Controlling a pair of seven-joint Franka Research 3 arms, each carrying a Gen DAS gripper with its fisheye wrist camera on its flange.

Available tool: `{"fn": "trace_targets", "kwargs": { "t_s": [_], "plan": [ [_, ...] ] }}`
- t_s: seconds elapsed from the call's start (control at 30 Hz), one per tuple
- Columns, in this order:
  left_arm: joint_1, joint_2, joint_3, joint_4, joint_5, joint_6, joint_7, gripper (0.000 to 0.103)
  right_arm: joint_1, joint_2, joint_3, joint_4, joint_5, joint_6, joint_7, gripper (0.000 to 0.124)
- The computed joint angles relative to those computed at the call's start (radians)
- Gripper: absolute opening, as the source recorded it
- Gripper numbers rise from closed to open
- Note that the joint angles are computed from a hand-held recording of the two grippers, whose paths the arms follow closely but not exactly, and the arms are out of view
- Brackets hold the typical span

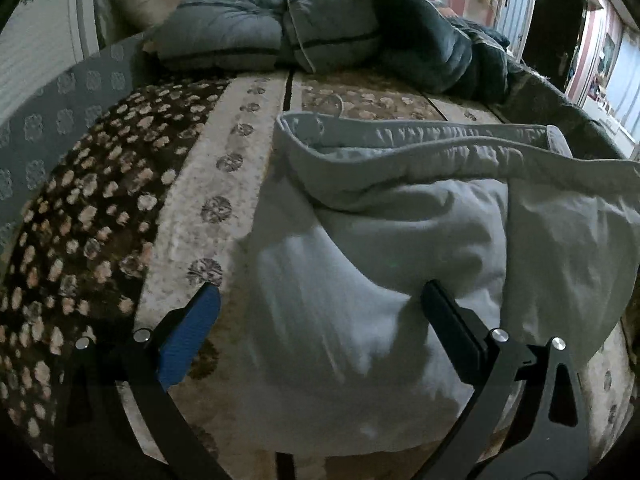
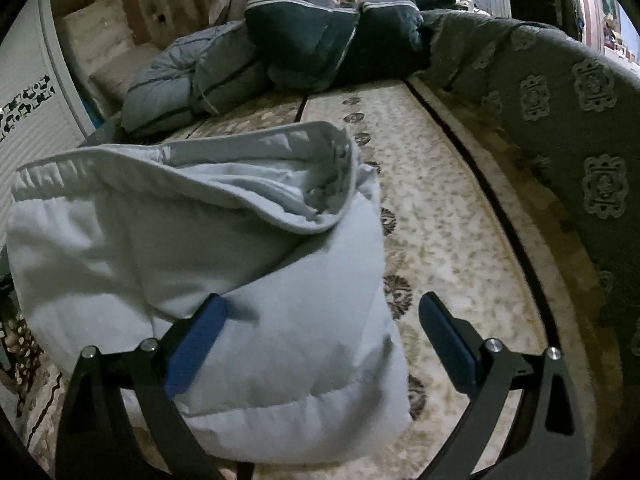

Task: Fold large clothes
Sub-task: 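Fold the hem over the jacket with both grippers and release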

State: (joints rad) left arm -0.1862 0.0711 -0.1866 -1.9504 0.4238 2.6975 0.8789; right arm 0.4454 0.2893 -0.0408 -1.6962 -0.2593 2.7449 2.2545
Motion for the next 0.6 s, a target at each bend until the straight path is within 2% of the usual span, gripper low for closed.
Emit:
{"fn": "trace_targets", "kwargs": {
  "t_s": [0.17,0.33,0.47,0.53,0.6],
  "plan": [
    [0.002,0.02,0.001,0.006,-0.025,0.015,0.005,0.1,-0.001,0.025,0.006,0.02,0.026,0.001,-0.021,0.097],
    [-0.008,0.041,0.002,0.028,0.002,0.004,-0.005,0.1,0.001,0.043,0.014,0.032,0.049,0.018,-0.064,0.097],
    [-0.008,0.061,-0.007,0.047,-0.039,0.002,0.053,0.1,0.031,0.05,-0.014,0.041,0.004,0.019,-0.05,0.097],
    [-0.014,0.07,-0.007,0.058,-0.033,-0.006,0.069,0.098,0.021,0.049,-0.002,0.037,0.023,0.03,-0.077,0.094],
    [-0.023,0.079,-0.005,0.075,-0.016,-0.018,0.072,0.088,0.014,0.051,0.011,0.037,0.044,0.031,-0.115,0.08]
  ]
}}
